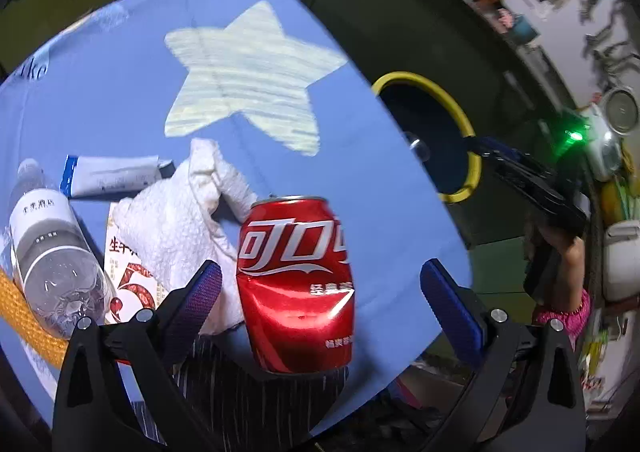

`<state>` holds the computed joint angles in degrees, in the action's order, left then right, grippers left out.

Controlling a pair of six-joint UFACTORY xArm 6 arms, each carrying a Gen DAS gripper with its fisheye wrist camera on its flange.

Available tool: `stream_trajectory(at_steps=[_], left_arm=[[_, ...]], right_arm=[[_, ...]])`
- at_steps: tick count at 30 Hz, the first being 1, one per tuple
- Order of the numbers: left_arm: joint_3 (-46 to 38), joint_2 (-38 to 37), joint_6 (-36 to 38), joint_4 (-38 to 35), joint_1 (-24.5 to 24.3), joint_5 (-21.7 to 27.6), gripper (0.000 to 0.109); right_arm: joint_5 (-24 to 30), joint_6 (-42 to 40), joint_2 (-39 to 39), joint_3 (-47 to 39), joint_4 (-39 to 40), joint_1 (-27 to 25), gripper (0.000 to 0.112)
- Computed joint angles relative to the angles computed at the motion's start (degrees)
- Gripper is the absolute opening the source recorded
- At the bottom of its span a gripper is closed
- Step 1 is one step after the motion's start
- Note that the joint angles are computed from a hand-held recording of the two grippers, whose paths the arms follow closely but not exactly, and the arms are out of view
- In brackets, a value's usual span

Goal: Collect trash
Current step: 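Grasp the red Coca-Cola can with the left gripper and lift it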

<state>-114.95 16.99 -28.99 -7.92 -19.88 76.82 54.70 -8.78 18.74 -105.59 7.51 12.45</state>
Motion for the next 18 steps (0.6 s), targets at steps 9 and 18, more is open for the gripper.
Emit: stream_trajectory(at_steps=[9,18], left_arm=[[-7.87,6.50,1.76,-4.08,2.05,6.73,0.098],[-14.18,11.17,2.43,-2.97,1.93,12.06,0.097]], right_arm=[[-1.45,-3.25,-0.42,2.19,3.99,-0.24,0.047],[-1.81,-3.66,-0.18,2.85,5.33,-1.27,0.050]])
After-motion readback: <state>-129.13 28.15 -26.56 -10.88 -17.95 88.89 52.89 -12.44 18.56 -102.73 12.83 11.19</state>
